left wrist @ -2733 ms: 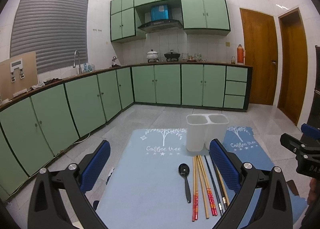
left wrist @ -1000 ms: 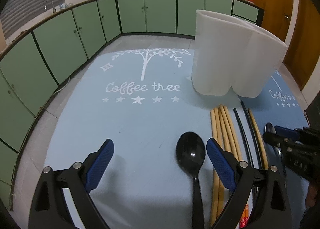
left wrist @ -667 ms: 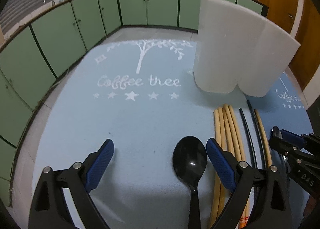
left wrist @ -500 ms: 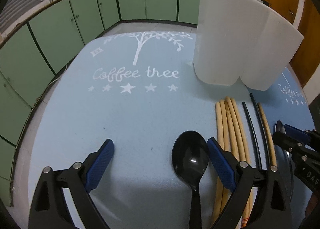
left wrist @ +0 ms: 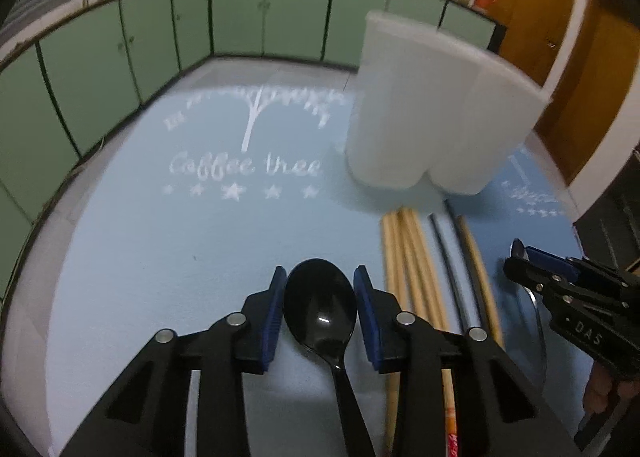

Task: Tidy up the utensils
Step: 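Close the left tool on the black plastic spoon handle, then lower both spoons into the white holder and open both tools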

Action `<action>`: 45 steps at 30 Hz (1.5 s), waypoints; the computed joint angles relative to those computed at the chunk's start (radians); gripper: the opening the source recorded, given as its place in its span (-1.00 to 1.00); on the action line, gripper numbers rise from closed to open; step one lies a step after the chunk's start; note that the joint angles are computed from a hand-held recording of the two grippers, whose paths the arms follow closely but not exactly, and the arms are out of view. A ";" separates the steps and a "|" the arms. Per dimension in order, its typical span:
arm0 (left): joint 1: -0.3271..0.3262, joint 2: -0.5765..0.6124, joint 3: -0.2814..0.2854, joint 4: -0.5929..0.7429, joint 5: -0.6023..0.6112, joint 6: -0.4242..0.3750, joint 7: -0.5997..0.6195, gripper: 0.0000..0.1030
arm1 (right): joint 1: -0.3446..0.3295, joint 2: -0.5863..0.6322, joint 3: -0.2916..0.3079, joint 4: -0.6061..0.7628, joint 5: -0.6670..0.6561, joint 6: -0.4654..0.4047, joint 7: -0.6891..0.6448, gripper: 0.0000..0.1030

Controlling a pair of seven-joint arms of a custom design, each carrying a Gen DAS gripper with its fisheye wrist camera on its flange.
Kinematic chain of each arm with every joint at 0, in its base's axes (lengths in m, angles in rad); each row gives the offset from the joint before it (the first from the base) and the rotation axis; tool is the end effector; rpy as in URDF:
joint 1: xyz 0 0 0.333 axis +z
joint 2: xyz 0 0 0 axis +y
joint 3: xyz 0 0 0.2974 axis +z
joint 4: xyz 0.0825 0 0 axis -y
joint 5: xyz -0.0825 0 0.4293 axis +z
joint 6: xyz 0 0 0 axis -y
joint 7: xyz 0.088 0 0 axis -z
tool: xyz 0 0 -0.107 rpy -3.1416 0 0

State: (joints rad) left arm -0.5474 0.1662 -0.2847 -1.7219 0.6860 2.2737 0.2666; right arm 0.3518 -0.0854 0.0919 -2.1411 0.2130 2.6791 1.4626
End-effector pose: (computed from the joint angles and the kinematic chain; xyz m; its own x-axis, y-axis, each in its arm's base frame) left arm 0.4815 -0.4901 0.5000 0.1008 -0.9895 0.1032 -0.7751 -0.1432 -0.6154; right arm 0.5522 0.2562 0.4729 0.4158 -0.9019 -0.1170 -0.7639 -0.2765 -0.5831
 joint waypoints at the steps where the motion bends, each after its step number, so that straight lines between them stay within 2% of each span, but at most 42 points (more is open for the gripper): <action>1: -0.004 -0.008 0.001 -0.005 0.018 0.005 -0.007 -0.34 | 0.001 -0.013 0.001 -0.012 -0.001 0.020 -0.003 -0.47; 5: -0.020 -0.046 -0.007 -0.016 0.129 0.010 -0.061 -0.34 | 0.010 -0.073 -0.002 -0.056 -0.006 0.113 -0.032 -0.48; 16: -0.027 -0.085 -0.033 0.046 0.380 -0.063 -0.152 -0.34 | 0.077 -0.138 -0.065 -0.038 0.144 0.255 -0.180 -0.48; 22: -0.027 -0.034 -0.020 0.167 0.516 -0.053 -0.157 -0.34 | 0.123 -0.086 -0.119 0.106 0.319 0.264 -0.348 -0.48; 25: -0.048 0.051 0.013 0.293 0.613 -0.049 -0.153 -0.34 | 0.098 -0.023 -0.100 0.195 0.352 0.295 -0.385 -0.48; 29: -0.084 0.161 0.077 0.443 0.672 -0.027 -0.141 -0.34 | 0.059 0.083 -0.066 0.330 0.434 0.299 -0.446 -0.48; 32: -0.109 0.244 0.129 0.541 0.684 -0.017 -0.132 -0.34 | 0.024 0.160 -0.037 0.403 0.375 0.328 -0.407 -0.48; 36: -0.118 0.326 0.181 0.621 0.637 0.019 -0.126 -0.34 | -0.023 0.243 0.004 0.480 0.349 0.306 -0.374 -0.48; 40: -0.132 0.353 0.230 0.625 0.600 0.053 -0.136 -0.34 | -0.051 0.294 0.028 0.512 0.272 0.281 -0.300 -0.48; 45: -0.139 0.359 0.257 0.600 0.561 0.084 -0.126 -0.34 | -0.069 0.319 0.053 0.500 0.197 0.271 -0.248 -0.48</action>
State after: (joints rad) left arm -0.6863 0.5257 -0.0280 -1.1215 1.2472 2.3574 0.1409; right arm 0.2825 0.2334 0.1450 -1.6408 0.4101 2.9503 1.2150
